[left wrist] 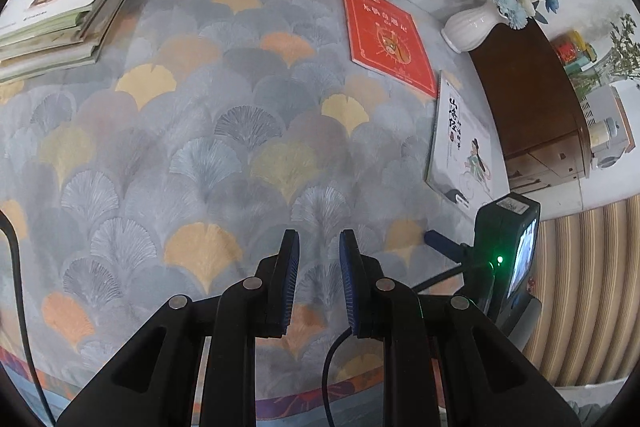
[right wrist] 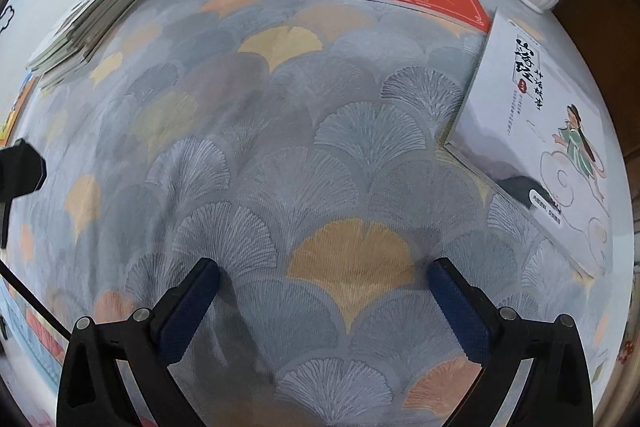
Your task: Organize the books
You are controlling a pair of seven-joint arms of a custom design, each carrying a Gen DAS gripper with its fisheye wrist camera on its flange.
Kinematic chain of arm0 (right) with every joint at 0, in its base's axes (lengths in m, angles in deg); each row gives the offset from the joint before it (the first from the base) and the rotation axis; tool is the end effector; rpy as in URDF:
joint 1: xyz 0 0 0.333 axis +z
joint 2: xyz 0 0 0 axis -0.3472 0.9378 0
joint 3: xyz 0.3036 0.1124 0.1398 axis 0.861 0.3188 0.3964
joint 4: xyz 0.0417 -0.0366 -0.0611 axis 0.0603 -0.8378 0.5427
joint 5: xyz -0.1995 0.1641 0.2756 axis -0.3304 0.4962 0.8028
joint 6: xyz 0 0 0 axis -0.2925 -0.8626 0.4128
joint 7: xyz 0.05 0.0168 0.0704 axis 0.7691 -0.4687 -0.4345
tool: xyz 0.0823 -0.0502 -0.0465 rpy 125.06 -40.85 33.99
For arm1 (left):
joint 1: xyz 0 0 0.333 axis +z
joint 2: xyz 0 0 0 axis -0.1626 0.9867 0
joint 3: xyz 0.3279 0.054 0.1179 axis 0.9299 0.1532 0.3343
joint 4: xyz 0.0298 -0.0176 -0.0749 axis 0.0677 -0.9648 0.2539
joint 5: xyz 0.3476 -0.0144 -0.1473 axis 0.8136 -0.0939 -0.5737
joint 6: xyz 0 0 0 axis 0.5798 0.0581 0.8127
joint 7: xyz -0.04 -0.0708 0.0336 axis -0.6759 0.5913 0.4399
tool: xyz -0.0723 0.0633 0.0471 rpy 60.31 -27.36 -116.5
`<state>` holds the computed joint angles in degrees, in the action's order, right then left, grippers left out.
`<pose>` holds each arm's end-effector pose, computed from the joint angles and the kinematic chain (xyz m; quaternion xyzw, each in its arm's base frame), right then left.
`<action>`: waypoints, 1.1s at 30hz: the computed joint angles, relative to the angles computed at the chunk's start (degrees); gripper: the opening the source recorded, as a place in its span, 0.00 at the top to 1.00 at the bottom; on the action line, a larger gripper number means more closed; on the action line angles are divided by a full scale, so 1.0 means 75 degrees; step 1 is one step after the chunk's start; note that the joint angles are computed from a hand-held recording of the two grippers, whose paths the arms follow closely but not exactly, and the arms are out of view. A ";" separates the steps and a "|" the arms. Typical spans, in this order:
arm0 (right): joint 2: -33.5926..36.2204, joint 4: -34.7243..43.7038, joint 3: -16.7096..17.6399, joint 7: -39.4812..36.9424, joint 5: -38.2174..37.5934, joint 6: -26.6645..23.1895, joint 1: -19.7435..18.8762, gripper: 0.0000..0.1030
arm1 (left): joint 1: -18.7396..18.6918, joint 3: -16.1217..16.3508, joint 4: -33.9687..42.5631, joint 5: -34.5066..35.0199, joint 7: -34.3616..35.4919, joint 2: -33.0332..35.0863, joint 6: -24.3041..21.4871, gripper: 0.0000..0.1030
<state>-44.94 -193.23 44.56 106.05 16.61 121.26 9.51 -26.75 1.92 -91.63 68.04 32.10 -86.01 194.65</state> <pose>0.5059 0.3917 0.3512 -0.8991 0.4059 -0.0717 0.1475 0.3823 -0.2232 0.4555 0.8366 -0.4789 0.2659 0.0034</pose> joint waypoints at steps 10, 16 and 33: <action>-0.0489 -0.0478 0.0734 -0.1758 0.1517 -0.0611 -0.0879 0.00 | -0.0097 -0.0033 -0.0097 -0.0217 -0.0037 0.0136 0.0698 0.79; -0.1086 -0.0628 0.0658 -0.3232 0.4673 -0.1258 -0.2044 0.00 | -0.1253 0.0864 0.0641 -0.1867 0.2116 0.1011 0.1258 0.76; 0.0368 0.1291 0.0041 -0.2159 0.5543 -0.1615 -0.2652 0.16 | 0.0186 -0.0464 0.4614 -0.3203 0.5341 0.4540 -0.0265 0.77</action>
